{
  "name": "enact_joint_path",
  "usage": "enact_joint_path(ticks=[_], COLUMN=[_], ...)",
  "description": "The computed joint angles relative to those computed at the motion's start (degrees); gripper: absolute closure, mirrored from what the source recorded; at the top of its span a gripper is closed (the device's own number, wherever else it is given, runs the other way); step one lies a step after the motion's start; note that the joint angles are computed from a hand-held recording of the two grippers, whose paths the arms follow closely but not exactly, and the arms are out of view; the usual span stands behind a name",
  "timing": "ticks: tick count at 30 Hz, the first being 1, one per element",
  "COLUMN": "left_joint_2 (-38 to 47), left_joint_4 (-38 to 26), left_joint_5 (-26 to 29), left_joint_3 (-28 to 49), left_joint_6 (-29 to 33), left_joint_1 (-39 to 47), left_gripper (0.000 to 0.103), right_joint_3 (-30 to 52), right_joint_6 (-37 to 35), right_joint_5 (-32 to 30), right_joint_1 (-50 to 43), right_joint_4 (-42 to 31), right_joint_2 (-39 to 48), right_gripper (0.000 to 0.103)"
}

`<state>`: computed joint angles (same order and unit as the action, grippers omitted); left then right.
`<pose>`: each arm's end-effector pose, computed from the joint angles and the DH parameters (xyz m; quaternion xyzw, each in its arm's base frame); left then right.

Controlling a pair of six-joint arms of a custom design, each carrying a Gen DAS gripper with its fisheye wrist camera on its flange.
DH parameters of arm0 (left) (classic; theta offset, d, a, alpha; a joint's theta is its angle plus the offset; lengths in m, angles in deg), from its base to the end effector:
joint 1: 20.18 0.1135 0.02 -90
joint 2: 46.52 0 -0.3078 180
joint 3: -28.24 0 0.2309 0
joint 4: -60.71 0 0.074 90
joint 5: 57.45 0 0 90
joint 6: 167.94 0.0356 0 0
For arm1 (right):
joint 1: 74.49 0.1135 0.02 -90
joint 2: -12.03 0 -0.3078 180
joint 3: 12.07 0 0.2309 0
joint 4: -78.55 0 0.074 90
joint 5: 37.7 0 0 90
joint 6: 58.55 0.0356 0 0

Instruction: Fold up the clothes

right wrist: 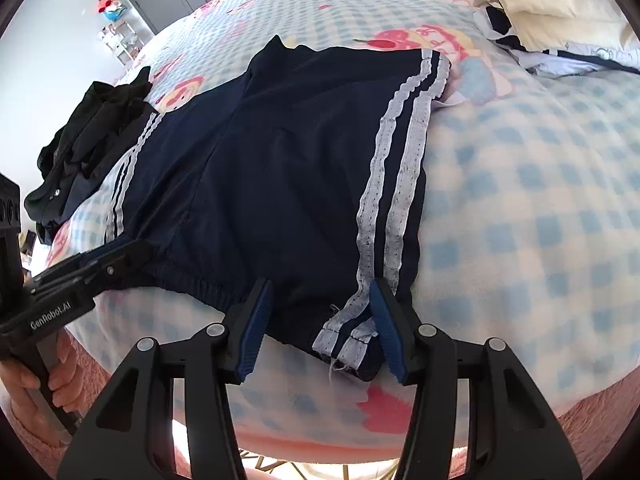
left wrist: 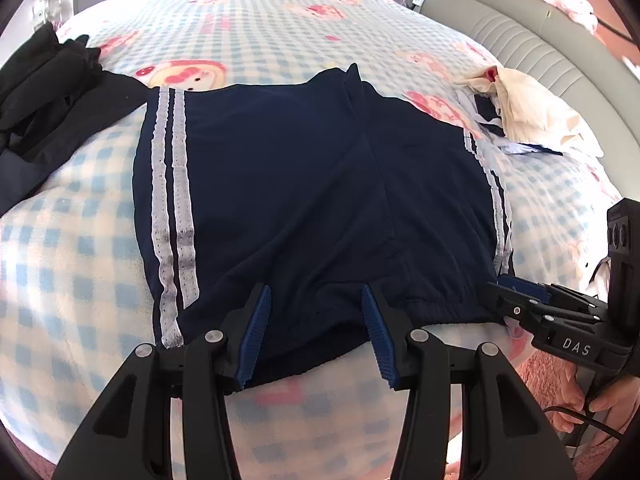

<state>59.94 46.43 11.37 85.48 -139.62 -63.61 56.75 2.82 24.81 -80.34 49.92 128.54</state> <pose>0.2310 -0.2009 0.1379 -0.1933 0.9380 -0.0701 0.2790 0.3377 -0.0181 0.1156 -0.2182 0.9399 0.1910 0.1804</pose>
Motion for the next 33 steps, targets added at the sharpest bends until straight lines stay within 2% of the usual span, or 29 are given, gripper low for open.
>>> enact_joint_path(ticks=[3,5,7,10,13,15,17,20,23,25,27,30,33], left_joint_2=[-3.3,-3.0,-1.8,-1.5,-5.7,-8.8,-11.6,-11.4,-11.2,-13.9,-13.7,-11.6,-11.4], left_joint_4=[5.5,3.4,0.3,-1.4,4.9,9.1,10.7,6.4,3.7,9.2,18.5,22.0,26.7], left_joint_5=[-1.0,-1.3,-1.4,-2.1,-3.2,-3.9,-4.8,-4.3,-8.0,-10.3,-6.5,-5.5,-5.8], left_joint_3=[-5.7,-5.3,-4.0,-4.3,-9.7,-13.4,-15.6,-16.1,-17.5,-22.3,-26.9,-28.0,-29.7], left_joint_6=[-1.7,-1.1,-0.3,-1.1,-2.1,-2.3,-2.9,-6.5,-10.9,-14.6,-14.4,-15.4,-15.4], left_joint_1=[1.2,1.2,0.9,-0.8,-0.5,0.0,0.5,1.2,-0.8,-3.0,-1.7,-1.9,-1.7], left_gripper=[0.054,0.054,0.054,0.054,0.054,0.053,0.053,0.05,0.05,0.05,0.048,0.048,0.048], right_joint_3=[-2.4,-3.9,-3.0,-1.7,-0.7,-0.1,-0.1,1.4,2.2,2.1,2.3,2.1,-1.0], right_joint_6=[-0.5,-0.7,-1.6,-0.3,-0.2,-1.0,-1.0,-1.3,-0.8,0.1,0.3,-0.8,-1.5], right_joint_5=[0.8,-0.3,-1.3,0.9,0.6,0.9,0.4,-1.8,1.6,2.3,0.7,-1.1,2.5], right_joint_1=[0.0,-0.3,-0.2,-0.1,-1.7,-2.8,-4.1,-5.5,-5.3,-5.3,-5.9,-5.1,-3.3], right_joint_4=[3.0,4.7,2.7,2.1,1.3,1.1,1.1,-2.4,-2.9,-2.5,-3.4,-4.5,-0.5], right_joint_2=[-3.4,-5.2,-3.9,-0.9,-0.7,-1.4,-2.5,-2.2,-1.5,-1.7,-2.3,-2.4,-2.6], right_gripper=[0.052,0.052,0.052,0.054,0.058,0.058,0.055,0.053,0.053,0.053,0.053,0.051,0.051])
